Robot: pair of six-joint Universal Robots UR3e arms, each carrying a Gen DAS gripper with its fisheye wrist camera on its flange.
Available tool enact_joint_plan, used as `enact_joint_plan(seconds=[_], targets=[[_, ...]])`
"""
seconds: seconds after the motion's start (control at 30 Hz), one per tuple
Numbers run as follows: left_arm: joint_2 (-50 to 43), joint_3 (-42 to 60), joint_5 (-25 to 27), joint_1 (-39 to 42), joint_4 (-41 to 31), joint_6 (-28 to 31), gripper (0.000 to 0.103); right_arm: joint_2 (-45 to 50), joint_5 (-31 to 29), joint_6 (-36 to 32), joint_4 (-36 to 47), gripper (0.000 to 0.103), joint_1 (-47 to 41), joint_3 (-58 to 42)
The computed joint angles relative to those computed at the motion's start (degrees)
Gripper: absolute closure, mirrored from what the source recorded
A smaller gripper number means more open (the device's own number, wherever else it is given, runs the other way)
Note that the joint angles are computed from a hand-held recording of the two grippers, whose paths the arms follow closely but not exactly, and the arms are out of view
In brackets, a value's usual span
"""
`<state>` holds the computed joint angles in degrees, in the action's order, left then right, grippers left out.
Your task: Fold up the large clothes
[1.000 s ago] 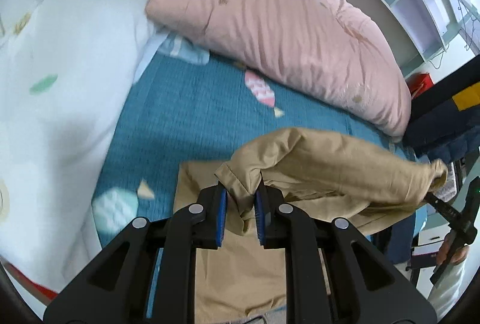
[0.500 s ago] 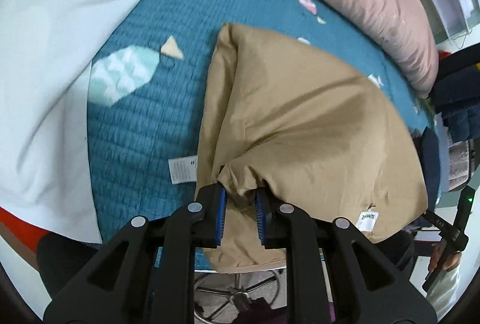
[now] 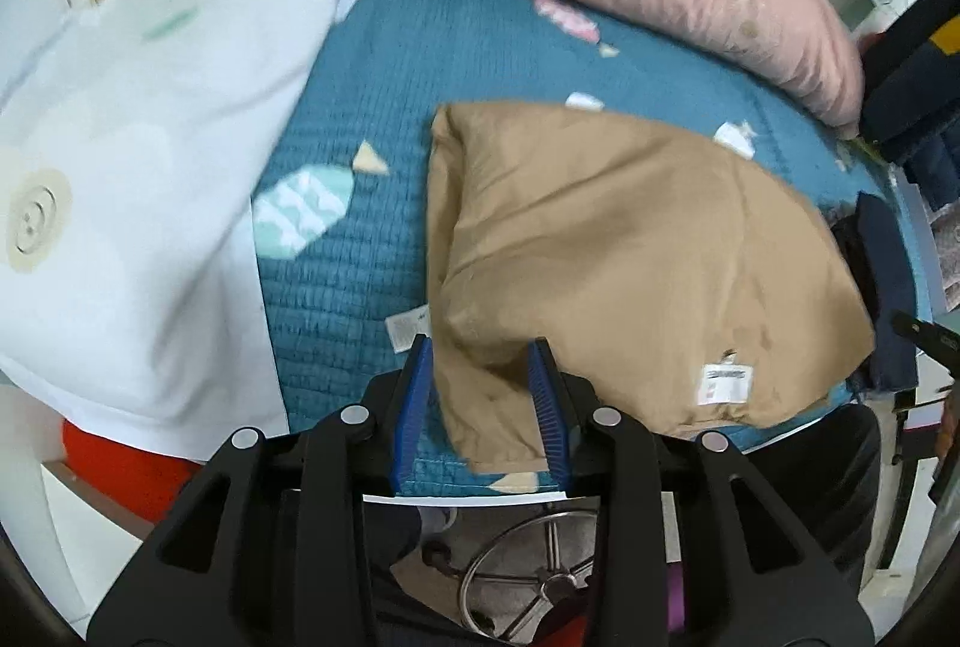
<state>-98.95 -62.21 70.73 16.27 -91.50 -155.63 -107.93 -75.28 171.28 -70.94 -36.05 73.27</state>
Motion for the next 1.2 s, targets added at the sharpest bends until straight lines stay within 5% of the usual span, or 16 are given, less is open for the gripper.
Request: enact_joint_plan(seconds=[0.13, 0.33, 0.4, 0.47, 0.53, 0.63, 0.77, 1.03, 1.2], targets=[[1.22, 2.45, -5.14, 0.81, -2.83, -1.12, 0.069, 4.52, -1.52, 4.27, -3.62, 0.079, 6.31, -0.99], [-6.31, 3.11, -3.96, -5.34, 3.55, -9.2, 0.07, 9.14, -2.86, 11.98, -7.4, 0.079, 12.86, 0.93], [-8.31, 0.99, -0.93, -7.57, 5.11, -11.29, 0.076, 8.45, -1.59, 13.39, -9.65, 0.081, 13.15, 4.62], [-8.95, -4.73, 2.2, -8.89, 7.86, -12.42, 0.082, 9.4, -7.92, 14.93, -13.74, 0.085, 16.99, 8.62], [-9.12, -10.28, 8.13, -10.26, 11.68, -13.33, 0.1, 9.14, -10.88, 15.84, -16.96, 0.09, 17.31, 15.2], [-5.7, -18.37, 4.84, -6.86, 15.5, -11.79, 0.1, 1.97, -3.94, 13.41, -18.43, 0.091, 8.93, 25.83], [-6.95, -12.37, 6.17, -7.3, 10.54, -12.31, 0.101, 3.27, -8.77, 12.75, -14.15, 0.1, 10.74, 21.19], [-4.08, -6.21, -1.08, -10.42, 5.74, -9.66, 0.1, 1.73, -1.36, 13.84, -8.29, 0.094, 12.94, 13.55], [-9.59, -12.77, 5.26, -17.11, 12.37, -12.7, 0.101, 5.06, -5.24, 18.46, -16.21, 0.098, 20.69, 20.87]])
